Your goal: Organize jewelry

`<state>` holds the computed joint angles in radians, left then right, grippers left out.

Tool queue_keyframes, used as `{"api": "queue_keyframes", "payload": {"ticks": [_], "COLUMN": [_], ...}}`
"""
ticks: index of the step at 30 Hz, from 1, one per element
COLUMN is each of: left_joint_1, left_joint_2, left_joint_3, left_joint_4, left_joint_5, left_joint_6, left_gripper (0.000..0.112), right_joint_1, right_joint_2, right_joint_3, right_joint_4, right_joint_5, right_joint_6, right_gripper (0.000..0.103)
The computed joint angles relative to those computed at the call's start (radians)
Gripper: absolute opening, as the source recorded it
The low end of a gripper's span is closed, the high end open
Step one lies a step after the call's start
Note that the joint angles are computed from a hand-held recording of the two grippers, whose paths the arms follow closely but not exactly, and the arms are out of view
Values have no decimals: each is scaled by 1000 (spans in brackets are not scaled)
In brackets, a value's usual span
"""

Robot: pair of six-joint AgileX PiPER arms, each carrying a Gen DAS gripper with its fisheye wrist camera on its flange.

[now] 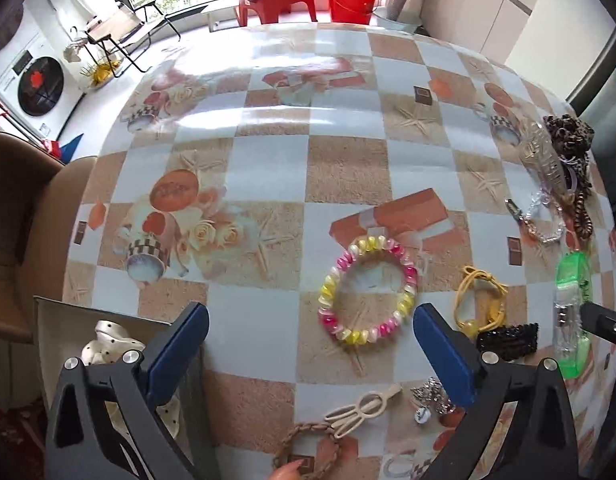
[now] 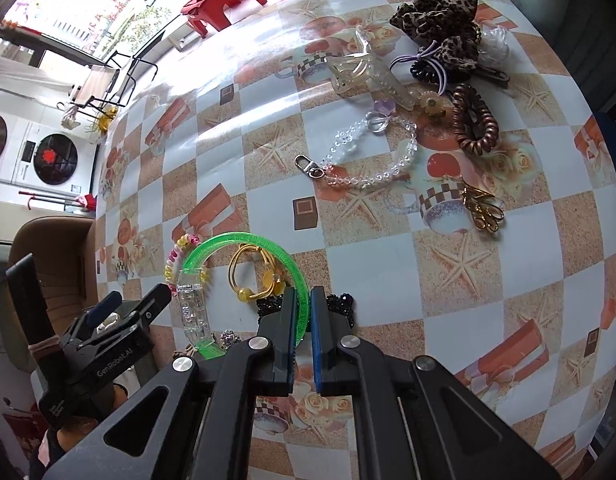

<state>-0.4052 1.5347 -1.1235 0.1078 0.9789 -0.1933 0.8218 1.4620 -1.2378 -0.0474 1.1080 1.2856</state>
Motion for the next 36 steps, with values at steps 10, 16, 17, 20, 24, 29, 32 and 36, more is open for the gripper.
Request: {"api": "queue_keyframes", "payload": {"ticks": [10,16,17,20,24,29,32,36], "left_joint_1": [51,45,43,55,63,44,40,121], "left_joint_2": [159,179,176,180,135,37,-43,-169], "left_joint_3": [0,14,12,-6,8,-7,-18,-26], "left_joint_4": [-58,-112,-118,-174,-225,-265,-269,-288], "left_joint_5": [-92,-144,-141,-115,-104,-39,20,128], "left_joint_6": [79,158,170,228,249,206,176,207], "left_gripper": [93,58,39,12,12,12,12,12], "right_joint_1": [22,38,41,49,66,80,90,103], "right_joint_2": [-19,-32,-33,-34,-36,-46,-44,-25], "right_joint_3": [11,26,26,22,8,-4,-22,-68], "right_joint_4": [-8,-11,-11,-13,-23,-30,-31,-30], "right_joint_5": [-3,-1,0,2,14,30,44,71], "right_joint_6": [12,27,27,33,43,51,49,31], "right_gripper": [7,7,7,7,7,7,7,7]}}
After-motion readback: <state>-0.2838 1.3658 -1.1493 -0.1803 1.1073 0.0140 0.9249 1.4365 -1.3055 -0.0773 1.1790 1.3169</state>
